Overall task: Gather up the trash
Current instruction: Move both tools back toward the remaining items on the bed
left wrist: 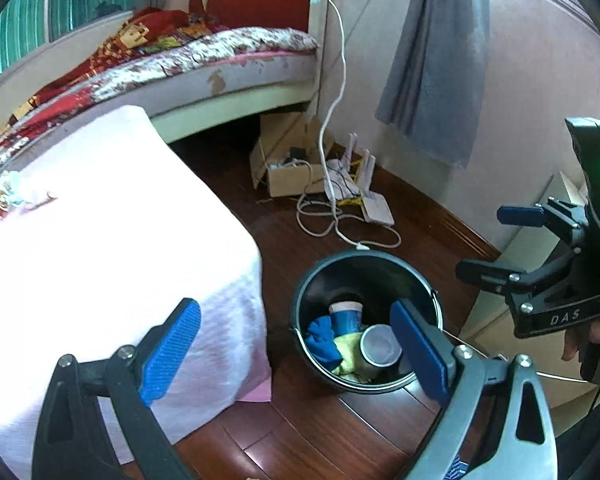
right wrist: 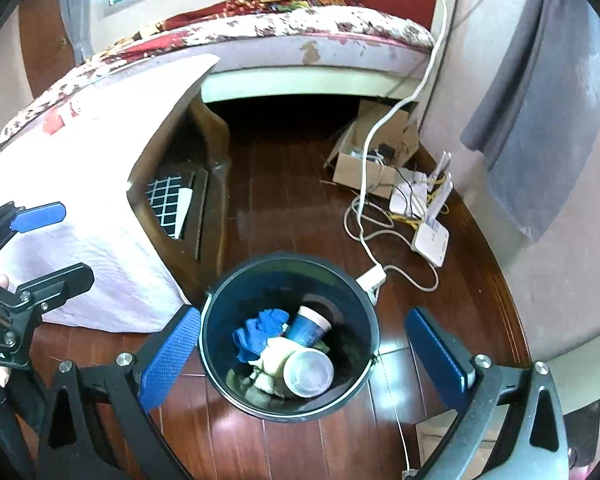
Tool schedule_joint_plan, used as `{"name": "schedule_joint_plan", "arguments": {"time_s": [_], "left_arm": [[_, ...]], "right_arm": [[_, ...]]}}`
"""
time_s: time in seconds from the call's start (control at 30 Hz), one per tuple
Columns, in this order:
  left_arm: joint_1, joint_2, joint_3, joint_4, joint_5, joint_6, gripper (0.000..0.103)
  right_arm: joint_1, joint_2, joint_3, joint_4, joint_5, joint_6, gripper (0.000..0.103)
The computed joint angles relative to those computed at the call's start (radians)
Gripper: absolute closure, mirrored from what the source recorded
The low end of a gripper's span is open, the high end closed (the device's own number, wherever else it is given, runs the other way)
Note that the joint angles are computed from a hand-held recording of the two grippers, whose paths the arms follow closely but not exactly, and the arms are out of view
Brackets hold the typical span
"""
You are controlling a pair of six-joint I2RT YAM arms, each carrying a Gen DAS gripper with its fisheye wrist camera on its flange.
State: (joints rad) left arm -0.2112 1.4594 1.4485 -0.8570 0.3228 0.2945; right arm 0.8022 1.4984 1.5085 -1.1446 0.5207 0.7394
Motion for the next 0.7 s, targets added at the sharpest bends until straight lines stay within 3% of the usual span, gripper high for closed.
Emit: {"name": "schedule_joint_plan", "arguments": {"time_s": [0.37,0.57,0.7], "left_arm": [[0.133,-0.004,0.067,0.004,0.024,0.018,0.006],[0.245,0.049,0.148,0.004,0.049,0.027,0.006],[0.321,0.082,0.195,0.004,0.069,0.049,0.006]], "right_arm": [[0.041,0.193,0.295,-0.018,0.017,-0.088,0.0],[0.054,0.356,0.539,-0.042,0.007,-0.153,0.0],[0.061,0.523,0.8,-0.102,-0.012,-0.199,0.0]]}}
